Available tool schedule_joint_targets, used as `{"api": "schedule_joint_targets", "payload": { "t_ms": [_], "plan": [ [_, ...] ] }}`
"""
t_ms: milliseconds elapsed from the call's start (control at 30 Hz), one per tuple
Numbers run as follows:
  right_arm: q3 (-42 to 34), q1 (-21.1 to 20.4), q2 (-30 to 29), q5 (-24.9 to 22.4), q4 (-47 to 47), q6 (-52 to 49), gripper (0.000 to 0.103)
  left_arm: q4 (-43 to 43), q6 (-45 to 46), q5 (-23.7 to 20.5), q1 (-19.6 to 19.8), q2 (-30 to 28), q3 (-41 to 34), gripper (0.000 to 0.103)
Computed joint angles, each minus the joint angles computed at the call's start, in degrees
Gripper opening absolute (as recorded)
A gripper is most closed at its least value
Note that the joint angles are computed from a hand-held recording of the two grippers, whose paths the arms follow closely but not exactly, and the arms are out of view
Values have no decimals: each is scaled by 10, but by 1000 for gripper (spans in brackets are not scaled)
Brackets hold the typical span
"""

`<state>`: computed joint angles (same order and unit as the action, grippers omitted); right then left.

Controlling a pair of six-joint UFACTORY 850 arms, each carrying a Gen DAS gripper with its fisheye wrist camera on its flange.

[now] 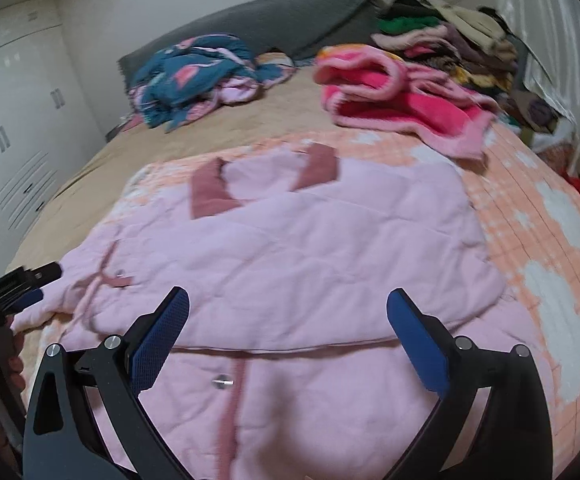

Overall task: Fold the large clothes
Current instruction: 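Move the left tool to the other sleeve cuff and grasp it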

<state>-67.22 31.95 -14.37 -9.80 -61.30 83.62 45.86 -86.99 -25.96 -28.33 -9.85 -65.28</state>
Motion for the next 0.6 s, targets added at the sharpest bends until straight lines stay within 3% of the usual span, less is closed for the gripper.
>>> {"api": "schedule_joint_targets", "payload": {
  "t_ms": [433, 600],
  "plan": [
    [-90, 68, -47, -12, 170, -205, 99, 58, -62, -45, 30, 65, 61, 94],
    [-125, 90, -70, -19, 195, -239, 99, 93, -86, -61, 44, 108, 104, 94]
  ]
}}
